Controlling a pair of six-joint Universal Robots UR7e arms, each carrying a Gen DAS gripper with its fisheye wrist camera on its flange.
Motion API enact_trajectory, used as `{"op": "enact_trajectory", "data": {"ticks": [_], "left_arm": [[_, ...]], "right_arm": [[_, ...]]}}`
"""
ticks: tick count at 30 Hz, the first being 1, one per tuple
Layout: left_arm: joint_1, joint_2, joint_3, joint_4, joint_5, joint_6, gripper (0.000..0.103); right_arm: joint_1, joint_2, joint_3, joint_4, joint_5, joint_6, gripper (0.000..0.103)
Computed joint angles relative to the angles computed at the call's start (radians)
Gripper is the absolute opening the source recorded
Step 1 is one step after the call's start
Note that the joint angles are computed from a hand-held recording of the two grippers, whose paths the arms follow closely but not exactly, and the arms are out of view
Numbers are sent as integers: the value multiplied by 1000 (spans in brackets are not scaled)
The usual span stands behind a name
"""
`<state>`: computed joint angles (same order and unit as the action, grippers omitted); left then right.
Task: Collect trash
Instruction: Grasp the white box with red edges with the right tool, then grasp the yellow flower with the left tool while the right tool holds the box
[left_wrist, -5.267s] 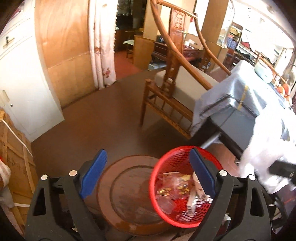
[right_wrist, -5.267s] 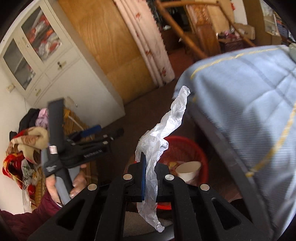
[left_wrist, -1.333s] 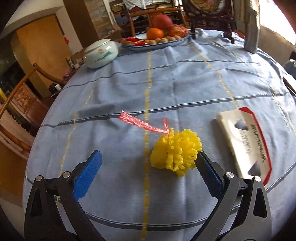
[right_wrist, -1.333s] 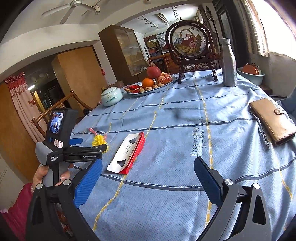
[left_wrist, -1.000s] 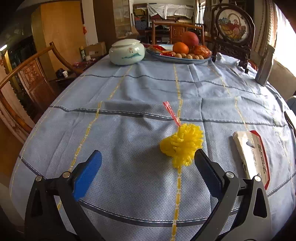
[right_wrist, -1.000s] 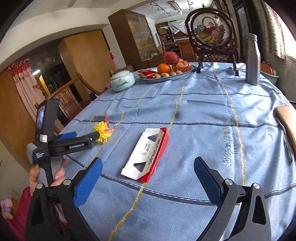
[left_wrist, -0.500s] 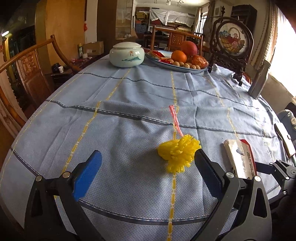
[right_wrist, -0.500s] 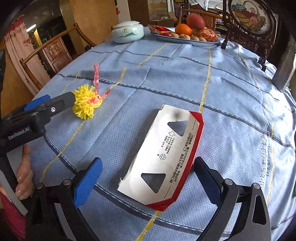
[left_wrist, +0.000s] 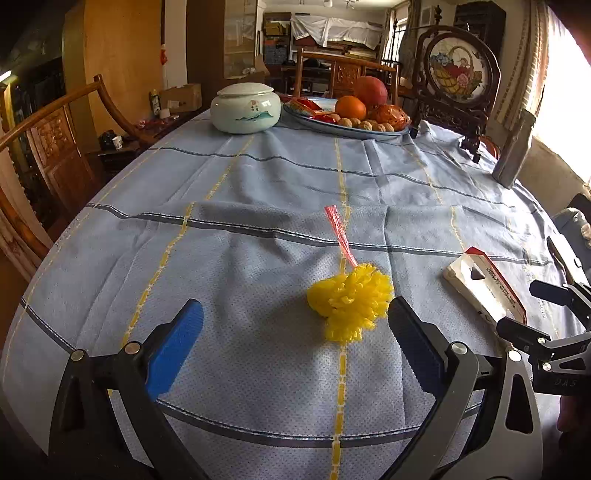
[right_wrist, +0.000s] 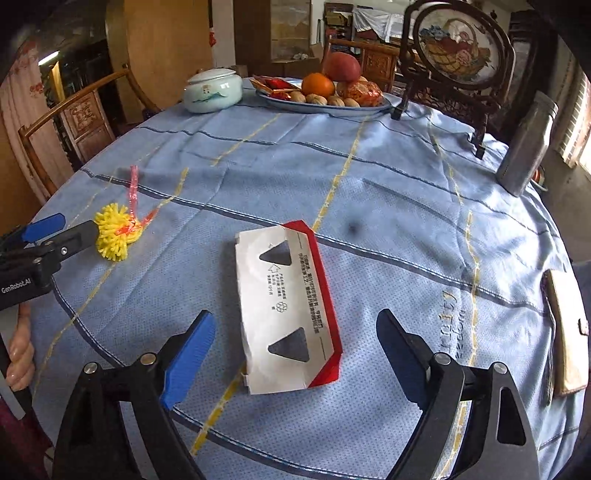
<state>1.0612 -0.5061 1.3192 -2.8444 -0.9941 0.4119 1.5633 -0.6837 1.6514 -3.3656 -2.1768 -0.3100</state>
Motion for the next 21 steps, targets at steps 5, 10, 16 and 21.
{"op": "enact_trajectory", "data": {"ticks": [5, 10, 16, 21], "left_arm": [[-1, 8, -11, 15, 23, -8, 96], [-8, 16, -13, 20, 40, 14, 96], [-19, 31, -15, 25, 73, 52, 96], [-28, 41, -12, 7, 95, 96, 96]], "right_arm": [[-6, 29, -52, 61, 21, -31, 88], [-44, 6, -62, 145, 114, 27, 88], [-58, -20, -21, 75, 170, 24, 56], [-56, -35, 13, -25, 177, 6, 56]]}}
